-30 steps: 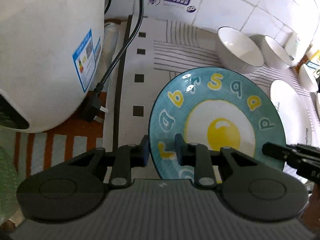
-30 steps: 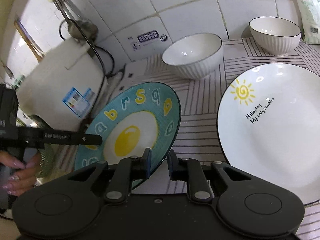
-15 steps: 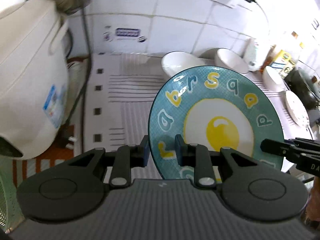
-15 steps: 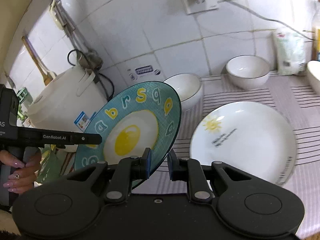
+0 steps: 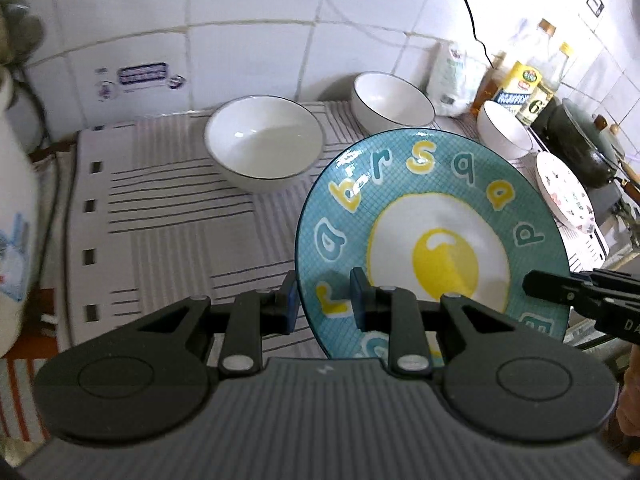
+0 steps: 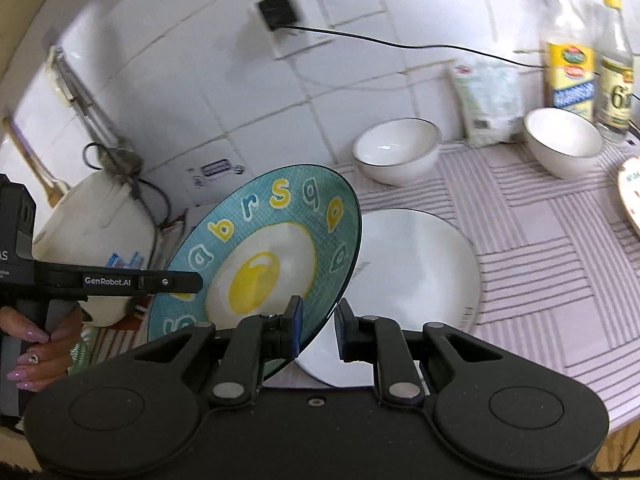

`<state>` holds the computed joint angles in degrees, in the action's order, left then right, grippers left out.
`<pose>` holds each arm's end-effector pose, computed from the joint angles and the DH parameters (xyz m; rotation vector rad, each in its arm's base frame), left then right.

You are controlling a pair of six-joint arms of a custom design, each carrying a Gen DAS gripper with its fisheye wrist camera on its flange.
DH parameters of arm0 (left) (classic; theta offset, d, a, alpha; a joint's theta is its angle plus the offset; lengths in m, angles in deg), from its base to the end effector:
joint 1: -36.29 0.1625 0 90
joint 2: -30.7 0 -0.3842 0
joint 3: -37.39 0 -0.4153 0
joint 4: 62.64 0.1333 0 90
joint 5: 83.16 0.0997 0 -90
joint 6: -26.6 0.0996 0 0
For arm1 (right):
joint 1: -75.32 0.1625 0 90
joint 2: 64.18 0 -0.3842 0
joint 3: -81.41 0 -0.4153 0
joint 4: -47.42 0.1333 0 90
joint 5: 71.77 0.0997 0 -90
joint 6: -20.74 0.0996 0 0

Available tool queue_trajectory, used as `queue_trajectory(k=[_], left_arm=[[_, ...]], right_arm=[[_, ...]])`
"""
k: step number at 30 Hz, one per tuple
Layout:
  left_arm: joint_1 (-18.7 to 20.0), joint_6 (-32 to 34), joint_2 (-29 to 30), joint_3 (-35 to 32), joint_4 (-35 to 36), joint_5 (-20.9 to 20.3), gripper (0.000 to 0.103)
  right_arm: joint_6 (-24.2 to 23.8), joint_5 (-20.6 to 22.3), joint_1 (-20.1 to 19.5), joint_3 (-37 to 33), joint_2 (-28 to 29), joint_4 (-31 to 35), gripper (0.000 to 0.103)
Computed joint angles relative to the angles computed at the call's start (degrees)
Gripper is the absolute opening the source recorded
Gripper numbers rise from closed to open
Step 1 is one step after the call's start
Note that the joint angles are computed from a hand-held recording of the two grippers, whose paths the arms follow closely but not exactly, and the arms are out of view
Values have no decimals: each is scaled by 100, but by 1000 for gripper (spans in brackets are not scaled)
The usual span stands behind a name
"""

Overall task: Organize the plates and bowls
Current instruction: 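Lift the teal plate with both grippers and lower it onto the white plate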

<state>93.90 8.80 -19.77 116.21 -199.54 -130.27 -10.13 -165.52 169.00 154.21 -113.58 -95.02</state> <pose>-0.2200 -0.7223 0.2242 0.1574 2.4843 -0.7813 0.1757 -0.7569 0.2508 0.8312 -2.7549 0.7022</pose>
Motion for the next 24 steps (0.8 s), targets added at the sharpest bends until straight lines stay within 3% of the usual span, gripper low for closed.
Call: queue_trajectory(k=[17,24], left_arm=[[209,-882,1329,-1815,1506,-246,24],[163,-1468,1726,-2460,2345,-61,24]], right_arm=[[4,-159,-370,-1662,872,1245,21],[-140,-209,-447,-2470,1302,1962,21]])
